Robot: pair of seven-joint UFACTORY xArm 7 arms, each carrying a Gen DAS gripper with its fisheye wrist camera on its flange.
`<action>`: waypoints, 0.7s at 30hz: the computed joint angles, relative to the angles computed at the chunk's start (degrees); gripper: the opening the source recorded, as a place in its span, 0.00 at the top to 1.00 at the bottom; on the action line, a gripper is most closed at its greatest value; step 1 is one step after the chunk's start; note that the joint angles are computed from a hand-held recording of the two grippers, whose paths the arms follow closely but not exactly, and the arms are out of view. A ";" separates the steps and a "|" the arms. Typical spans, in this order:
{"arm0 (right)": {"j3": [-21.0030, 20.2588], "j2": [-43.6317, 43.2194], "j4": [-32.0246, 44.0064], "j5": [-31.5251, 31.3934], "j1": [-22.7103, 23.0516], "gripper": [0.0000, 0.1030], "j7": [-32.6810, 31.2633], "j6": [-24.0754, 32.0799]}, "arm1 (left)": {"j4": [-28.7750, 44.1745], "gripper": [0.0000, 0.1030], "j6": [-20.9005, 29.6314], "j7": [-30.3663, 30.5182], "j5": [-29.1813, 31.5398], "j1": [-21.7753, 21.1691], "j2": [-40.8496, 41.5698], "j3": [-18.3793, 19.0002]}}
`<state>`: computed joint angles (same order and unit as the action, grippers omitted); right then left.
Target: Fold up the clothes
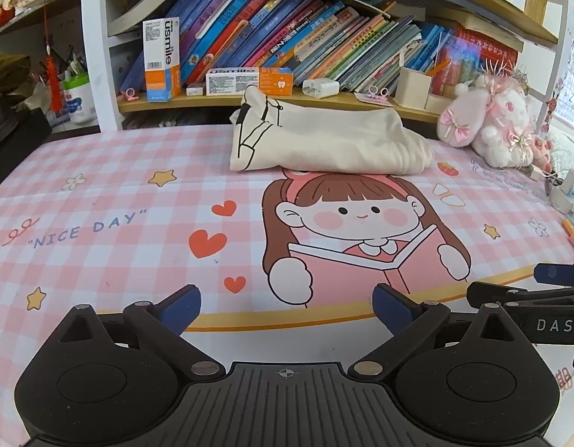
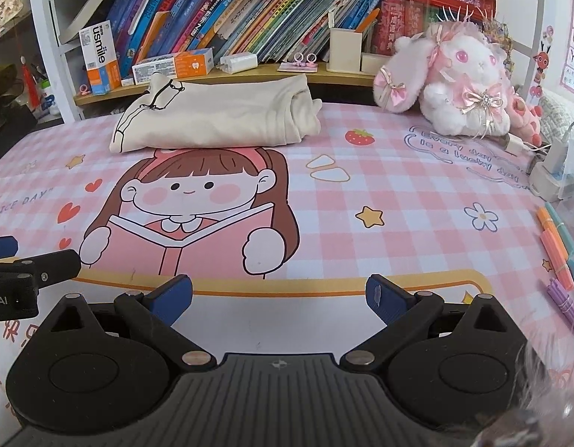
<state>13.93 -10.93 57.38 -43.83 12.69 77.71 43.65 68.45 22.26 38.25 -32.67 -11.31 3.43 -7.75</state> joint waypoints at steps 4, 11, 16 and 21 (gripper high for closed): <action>-0.05 0.05 0.02 0.25 0.05 0.02 0.09 0.01 | -0.04 0.03 0.03 -0.02 0.18 -0.01 -0.02 0.00; -0.07 0.14 0.08 0.47 0.06 0.02 -0.15 0.04 | 0.00 0.03 0.20 -0.84 0.84 -0.03 0.03 0.08; -0.15 0.29 0.07 0.47 0.13 0.02 -0.17 -0.05 | 0.06 0.03 0.36 -0.98 0.82 0.03 0.07 0.03; -0.24 0.48 0.14 0.52 0.18 0.02 -0.28 -0.11 | 0.16 0.03 0.41 -1.02 0.87 0.07 0.20 0.02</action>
